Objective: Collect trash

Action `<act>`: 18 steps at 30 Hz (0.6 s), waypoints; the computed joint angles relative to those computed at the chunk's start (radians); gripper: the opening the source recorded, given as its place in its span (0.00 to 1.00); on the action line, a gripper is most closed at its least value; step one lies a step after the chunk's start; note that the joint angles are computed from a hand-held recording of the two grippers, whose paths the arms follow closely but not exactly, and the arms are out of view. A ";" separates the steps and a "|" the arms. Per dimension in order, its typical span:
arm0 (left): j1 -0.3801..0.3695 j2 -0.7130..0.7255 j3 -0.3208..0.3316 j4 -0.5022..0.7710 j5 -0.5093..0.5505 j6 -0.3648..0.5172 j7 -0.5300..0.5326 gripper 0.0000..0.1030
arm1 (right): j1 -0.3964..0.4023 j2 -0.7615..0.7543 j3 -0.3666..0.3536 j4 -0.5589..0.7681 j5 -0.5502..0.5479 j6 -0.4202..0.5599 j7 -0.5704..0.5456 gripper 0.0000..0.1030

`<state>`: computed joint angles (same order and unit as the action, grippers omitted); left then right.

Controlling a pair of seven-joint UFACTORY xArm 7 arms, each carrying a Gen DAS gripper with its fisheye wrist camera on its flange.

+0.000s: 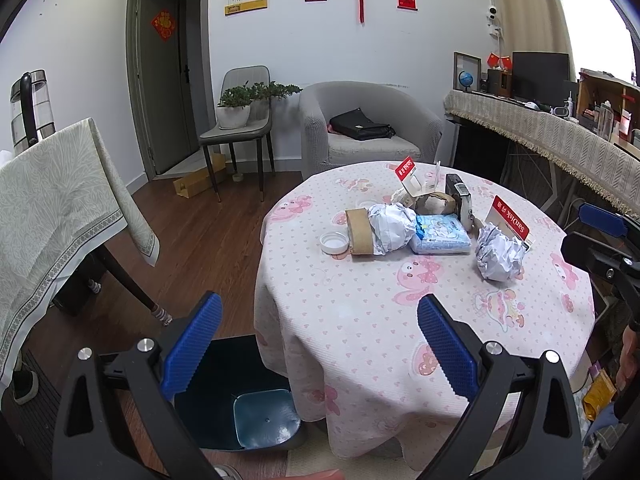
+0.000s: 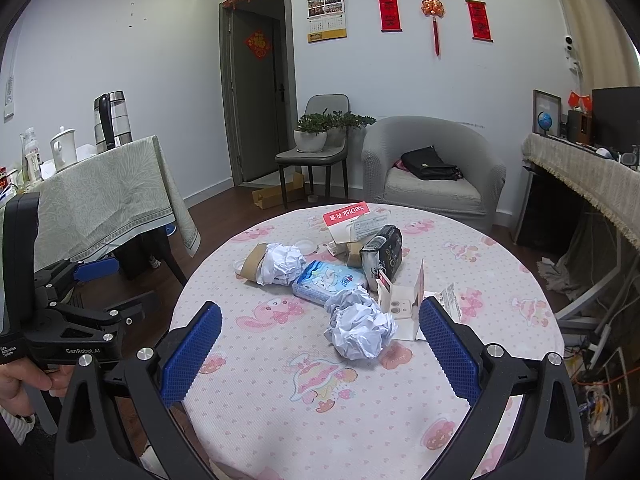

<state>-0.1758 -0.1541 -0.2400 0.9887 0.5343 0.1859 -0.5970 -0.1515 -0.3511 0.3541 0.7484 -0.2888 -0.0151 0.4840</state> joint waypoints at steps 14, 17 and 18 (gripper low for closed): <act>-0.002 -0.009 0.004 -0.003 -0.032 0.005 0.030 0.97 | -0.014 0.005 0.013 -0.002 -0.007 -0.009 0.009 0.97; 0.000 -0.009 0.001 -0.002 -0.028 0.004 0.027 0.97 | -0.013 0.007 0.015 -0.001 -0.005 -0.010 0.012 0.97; -0.002 -0.010 0.004 -0.003 -0.035 0.005 0.033 0.97 | -0.020 0.011 0.019 -0.003 -0.008 -0.019 0.013 0.97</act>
<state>-0.1781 -0.1638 -0.2360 0.9861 0.4996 0.1913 -0.5636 -0.1713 -0.3397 0.3732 0.7449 -0.2966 -0.0337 0.4974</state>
